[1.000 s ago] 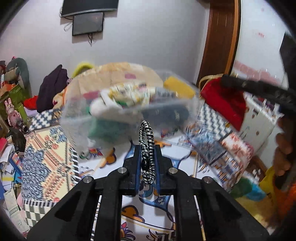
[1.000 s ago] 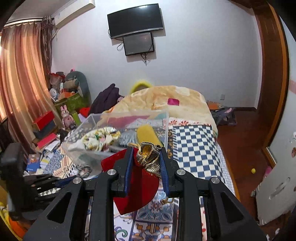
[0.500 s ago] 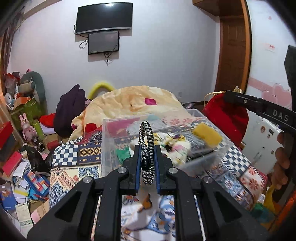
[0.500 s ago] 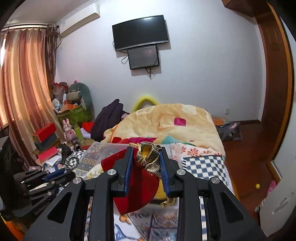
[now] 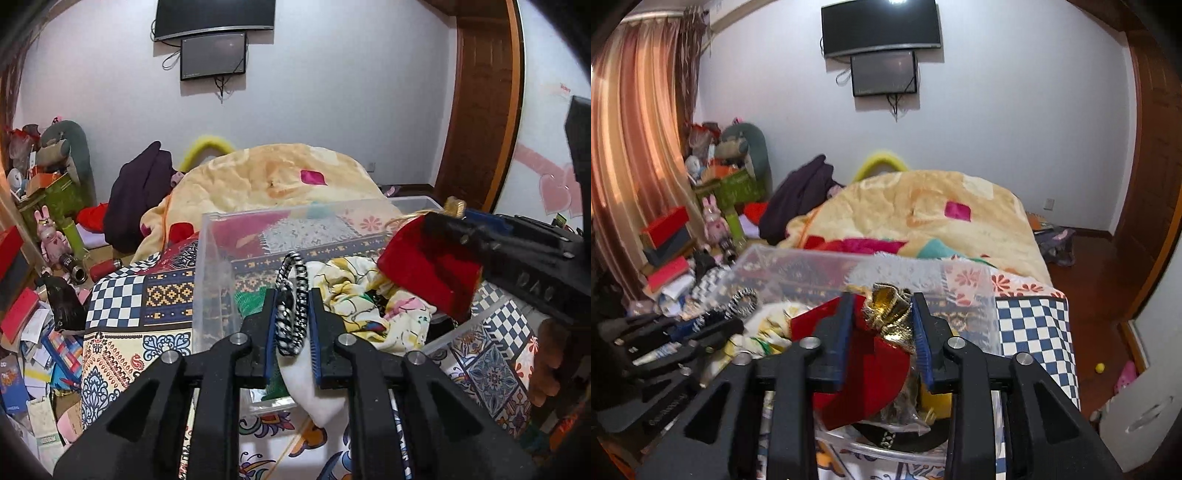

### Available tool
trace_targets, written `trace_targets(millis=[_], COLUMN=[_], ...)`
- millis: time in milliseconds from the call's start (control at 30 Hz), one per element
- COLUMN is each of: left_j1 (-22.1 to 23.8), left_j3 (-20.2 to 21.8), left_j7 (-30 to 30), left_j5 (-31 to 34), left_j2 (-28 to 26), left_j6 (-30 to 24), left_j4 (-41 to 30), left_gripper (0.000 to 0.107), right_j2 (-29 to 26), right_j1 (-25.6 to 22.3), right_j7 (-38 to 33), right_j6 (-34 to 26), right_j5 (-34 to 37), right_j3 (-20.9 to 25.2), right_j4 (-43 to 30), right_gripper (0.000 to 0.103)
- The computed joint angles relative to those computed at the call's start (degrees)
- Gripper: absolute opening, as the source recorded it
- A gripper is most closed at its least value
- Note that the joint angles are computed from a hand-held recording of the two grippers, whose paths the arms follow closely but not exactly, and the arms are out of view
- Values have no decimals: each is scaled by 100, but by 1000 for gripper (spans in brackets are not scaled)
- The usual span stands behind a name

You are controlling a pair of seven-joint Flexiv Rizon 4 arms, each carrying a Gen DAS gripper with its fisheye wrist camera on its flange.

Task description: Organize soft objects

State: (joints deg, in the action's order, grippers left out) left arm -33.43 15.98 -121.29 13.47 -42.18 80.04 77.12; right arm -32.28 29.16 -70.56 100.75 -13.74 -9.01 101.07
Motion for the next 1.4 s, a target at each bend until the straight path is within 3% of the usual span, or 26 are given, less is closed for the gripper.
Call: trace_targets(millis=[67, 133, 267, 433, 500, 767, 933, 1067, 1167, 1267, 1400], left_j1=[-17, -33, -91, -120, -368, -1892, -2874, -3352, -3736, -3890, -3913], left_j3=[20, 33, 87, 72, 380, 2315, 3550, 4083, 4558, 4699, 4644], left_j7=[-8, -18, -75, -91, -229, -995, -1233, -1171, -1140, -1001, -774], left_j5=[32, 47, 73, 47, 76, 38, -340, -700, -1059, -1321, -1615], left_j2=[10, 36, 126, 377, 449, 495, 286, 167, -64, -134, -122], left_j6=[38, 72, 155, 571, 735, 1433, 1844, 2053, 2145, 2205, 2298], left_j4=[20, 60, 192, 572, 665, 891, 1103, 1306, 1427, 1545, 1665], left_gripper=[30, 36, 41, 45, 47, 52, 64, 78, 89, 97, 98], right_j2=[-1, 13, 119, 366, 521, 892, 1061, 1125, 1101, 1042, 1029], right_j1=[267, 412, 614, 231, 116, 50, -253, -129, -211, -235, -51], right_j7=[12, -25, -202, -444, -549, -1087, -1389, -1739, -1838, -1884, -2132], right_j6=[-75, 6, 140, 273, 462, 1134, 1605, 1937, 2106, 2237, 2317], right_j5=[0, -5, 87, 109, 176, 759, 939, 1325, 1434, 1547, 1846], right_j3=[-326, -517, -754, -268, -103, 195, 700, 745, 908, 1008, 915], right_j4=[35, 123, 303, 416, 562, 850, 1027, 1132, 1146, 1130, 1154], right_gripper=[60, 70, 73, 74, 74, 76, 80, 90, 103, 103, 103])
